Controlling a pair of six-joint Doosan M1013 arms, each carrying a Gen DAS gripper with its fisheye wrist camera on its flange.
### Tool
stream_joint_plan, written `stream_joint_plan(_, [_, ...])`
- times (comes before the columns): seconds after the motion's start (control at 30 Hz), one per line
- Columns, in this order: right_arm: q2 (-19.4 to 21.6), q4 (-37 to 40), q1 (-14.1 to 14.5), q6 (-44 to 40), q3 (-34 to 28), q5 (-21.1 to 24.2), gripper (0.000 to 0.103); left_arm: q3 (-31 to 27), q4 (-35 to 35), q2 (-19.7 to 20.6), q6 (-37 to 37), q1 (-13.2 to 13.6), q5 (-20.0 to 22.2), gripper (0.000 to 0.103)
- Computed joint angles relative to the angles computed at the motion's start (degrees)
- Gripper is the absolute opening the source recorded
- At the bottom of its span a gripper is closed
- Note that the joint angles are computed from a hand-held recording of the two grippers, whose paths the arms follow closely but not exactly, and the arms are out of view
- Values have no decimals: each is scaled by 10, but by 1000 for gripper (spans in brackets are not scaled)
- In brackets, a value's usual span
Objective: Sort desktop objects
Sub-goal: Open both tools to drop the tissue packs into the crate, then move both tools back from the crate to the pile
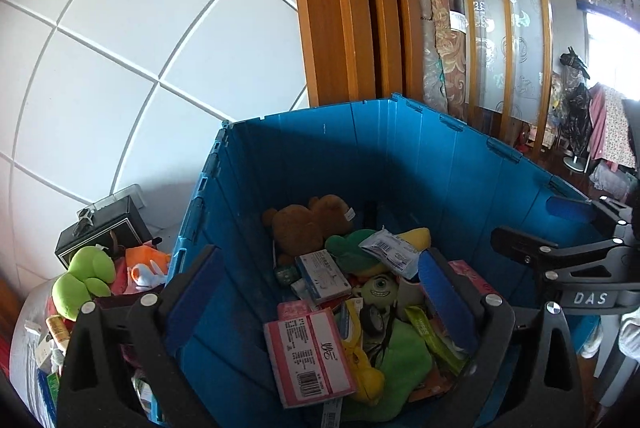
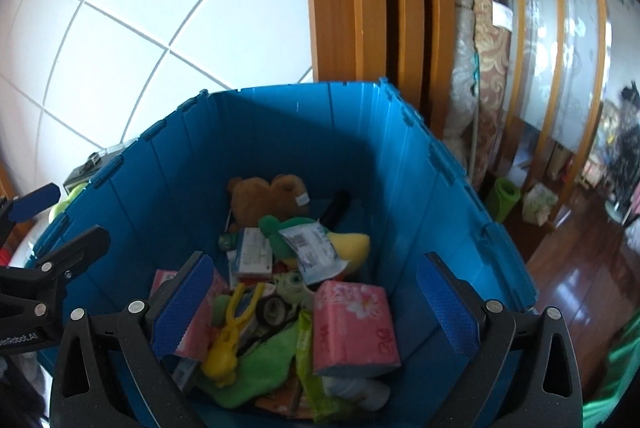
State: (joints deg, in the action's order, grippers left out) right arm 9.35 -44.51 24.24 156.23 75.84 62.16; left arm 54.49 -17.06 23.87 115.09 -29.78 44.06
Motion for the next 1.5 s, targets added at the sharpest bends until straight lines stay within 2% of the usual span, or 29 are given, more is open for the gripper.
stream_joint_plan(0.17, [-16,-4,-6,37,25,-54,103,12,7,-6,-7,-1,-19,99])
stream_joint_plan(0.3, [-19,-11,-6,52,31,-65,103,23,5,-11,-4,-2,-36,99])
stream_joint_plan(0.4, [-19,-22,-3,64,32,-64,103,32,5,-15,-8,-1,-50,99])
stream_joint_plan(0.5, [-21,-33,-1,74,35,-66,103,56,6,-29,-28,2,-83,99])
stream_joint_plan(0.7, [-20,-67,6,104,37,-54,103,109,-38,-58,-51,30,-116,99])
stream_joint_plan(0.9, [-13,-101,16,142,31,-17,103,149,31,-90,-114,47,-164,99])
stream_joint_plan(1.03, [-11,-92,16,123,29,-22,103,164,92,-101,-185,66,-165,99])
stream_joint_plan(1.13, [1,-99,27,103,16,4,103,171,131,-103,-233,83,-158,99])
stream_joint_plan(1.2, [6,-106,34,97,12,5,103,175,151,-104,-260,95,-153,99])
stream_joint_plan(1.33, [10,-130,53,108,4,-34,103,185,165,-106,-290,125,-145,99])
stream_joint_plan(1.5, [37,-180,84,110,-34,-76,103,188,156,-100,-294,170,-134,99])
